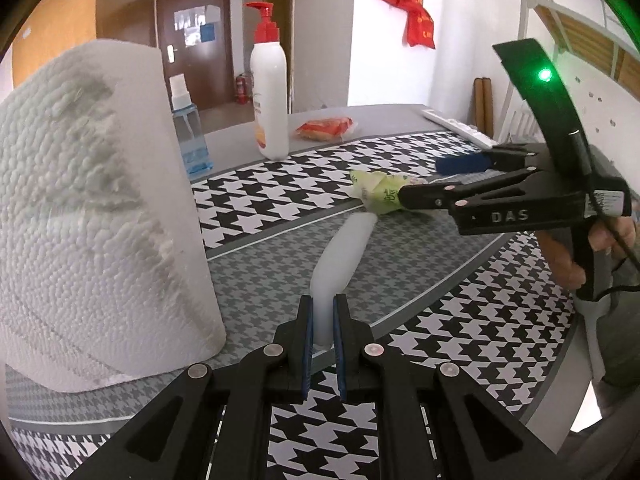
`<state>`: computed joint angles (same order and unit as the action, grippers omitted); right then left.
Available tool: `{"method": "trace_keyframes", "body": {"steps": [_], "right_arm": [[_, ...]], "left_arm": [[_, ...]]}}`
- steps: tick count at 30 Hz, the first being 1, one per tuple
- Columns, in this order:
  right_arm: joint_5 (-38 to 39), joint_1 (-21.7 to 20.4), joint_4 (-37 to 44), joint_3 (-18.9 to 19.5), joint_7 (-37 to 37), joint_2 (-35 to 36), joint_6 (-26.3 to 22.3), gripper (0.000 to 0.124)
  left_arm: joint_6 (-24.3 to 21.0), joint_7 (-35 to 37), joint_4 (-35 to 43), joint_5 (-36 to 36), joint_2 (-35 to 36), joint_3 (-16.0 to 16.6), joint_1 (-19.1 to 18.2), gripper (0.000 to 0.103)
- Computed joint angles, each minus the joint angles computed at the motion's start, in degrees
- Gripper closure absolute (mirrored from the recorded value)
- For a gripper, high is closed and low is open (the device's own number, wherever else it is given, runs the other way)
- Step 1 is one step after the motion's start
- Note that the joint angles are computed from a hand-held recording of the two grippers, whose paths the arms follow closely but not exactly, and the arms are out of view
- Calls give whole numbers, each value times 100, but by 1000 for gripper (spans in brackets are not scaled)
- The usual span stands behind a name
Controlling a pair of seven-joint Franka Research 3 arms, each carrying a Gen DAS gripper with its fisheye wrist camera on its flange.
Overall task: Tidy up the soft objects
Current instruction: 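Close the left gripper on the foam stick and lift it while the right grasps the green wipes pack, then carry the foam stick with the left gripper toward the foam box while the right carries the wipes pack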
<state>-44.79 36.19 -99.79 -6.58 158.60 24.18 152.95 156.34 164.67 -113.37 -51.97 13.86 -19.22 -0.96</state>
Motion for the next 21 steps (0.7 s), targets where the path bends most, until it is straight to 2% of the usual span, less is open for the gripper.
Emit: {"method": "trace_keyframes", "body": {"steps": [8,16,21], "right_arm": [[282,-42,115,17,-263,173,-55,53],[711,-48,238,-7,-543,342,-126,76],[685,29,188,-108,-468,300,-93,86]], "left_arm": [[-81,46,-98,-164,-118,18,29,93],[-119,56,-153,-333,-184,96,-33,93],[-84,119,-233,-521,-257,148,-86,93]]}}
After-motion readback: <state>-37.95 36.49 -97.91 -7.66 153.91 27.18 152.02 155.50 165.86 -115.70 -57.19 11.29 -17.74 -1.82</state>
